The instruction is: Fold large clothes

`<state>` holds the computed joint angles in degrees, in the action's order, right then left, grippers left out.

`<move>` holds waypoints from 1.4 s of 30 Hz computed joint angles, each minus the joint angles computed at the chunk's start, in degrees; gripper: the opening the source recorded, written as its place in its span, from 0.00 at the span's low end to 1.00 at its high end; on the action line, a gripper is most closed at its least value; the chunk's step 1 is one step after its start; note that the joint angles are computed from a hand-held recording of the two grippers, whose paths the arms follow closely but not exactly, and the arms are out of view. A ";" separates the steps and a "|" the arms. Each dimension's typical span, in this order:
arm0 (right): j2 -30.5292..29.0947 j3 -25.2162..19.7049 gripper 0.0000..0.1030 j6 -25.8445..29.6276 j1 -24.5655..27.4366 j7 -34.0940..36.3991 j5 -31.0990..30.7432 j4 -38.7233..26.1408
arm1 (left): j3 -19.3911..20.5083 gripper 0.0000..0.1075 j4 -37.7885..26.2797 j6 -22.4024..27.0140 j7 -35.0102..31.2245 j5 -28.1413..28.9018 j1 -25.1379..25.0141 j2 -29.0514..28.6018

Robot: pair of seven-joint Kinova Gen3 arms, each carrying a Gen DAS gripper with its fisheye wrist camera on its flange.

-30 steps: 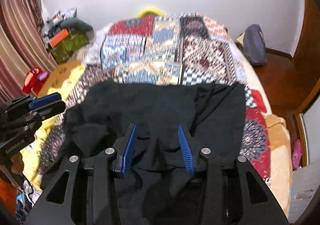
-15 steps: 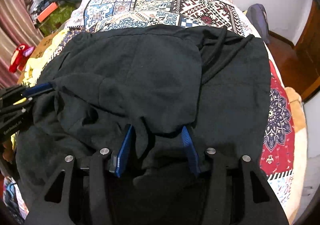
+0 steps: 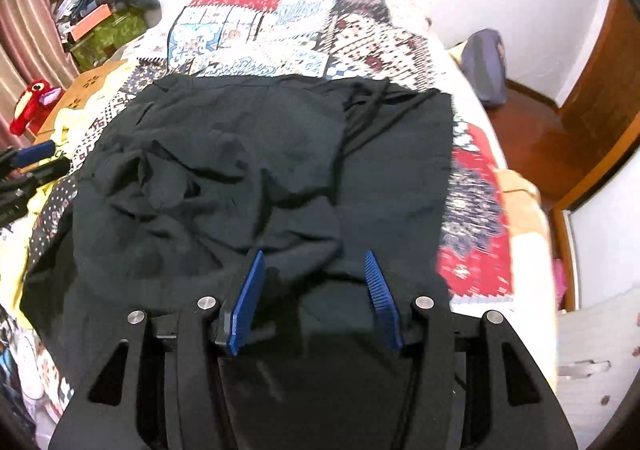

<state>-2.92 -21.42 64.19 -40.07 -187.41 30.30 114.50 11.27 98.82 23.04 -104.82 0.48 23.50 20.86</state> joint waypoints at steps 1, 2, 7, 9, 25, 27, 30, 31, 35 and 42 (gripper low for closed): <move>-0.46 -0.98 0.49 2.29 -0.74 -1.36 0.09 -0.24 | 0.49 0.57 0.50 0.20 -0.63 0.83 -1.30 -0.67; -0.60 -1.53 0.51 3.81 -1.16 -2.21 0.16 -0.49 | 0.80 0.57 1.26 0.36 -1.17 1.72 -2.57 -1.53; -1.44 -4.57 0.63 11.57 -4.00 -8.65 0.17 -1.16 | 0.80 0.59 4.68 0.97 -4.13 4.65 -7.40 -4.65; -1.67 -5.33 0.63 13.15 -4.97 -11.21 -0.30 -0.85 | 0.83 0.59 5.91 1.81 -5.62 6.49 -9.73 -5.24; -7.19 -11.12 0.63 14.10 -7.02 -27.04 -13.95 6.94 | 2.17 0.60 11.57 12.65 -21.33 24.16 -22.90 0.20; -8.18 -12.08 0.63 13.98 -6.96 -28.88 -15.60 7.92 | 2.96 0.60 11.51 14.70 -23.82 27.48 -24.52 1.33; -10.23 -13.42 0.63 12.55 -6.29 -31.04 -17.66 9.84 | 3.11 0.60 12.30 15.37 -25.98 30.61 -24.55 2.32; -11.05 -13.76 0.63 11.81 -5.90 -31.54 -18.44 10.67 | 2.73 0.60 12.69 14.71 -25.71 30.61 -23.56 2.54; -13.74 -16.11 0.63 7.91 -3.66 -33.70 -20.10 13.63 | 2.55 0.54 14.53 12.18 -26.17 31.41 -22.45 1.75; -19.65 -20.91 0.63 2.01 2.46 -36.91 -18.62 17.73 | 1.80 0.28 18.73 6.52 -26.94 28.60 -19.74 -4.52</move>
<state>-22.57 -42.33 66.19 -37.61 -224.32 11.68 132.23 13.07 117.55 29.56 -131.76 29.08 3.75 16.33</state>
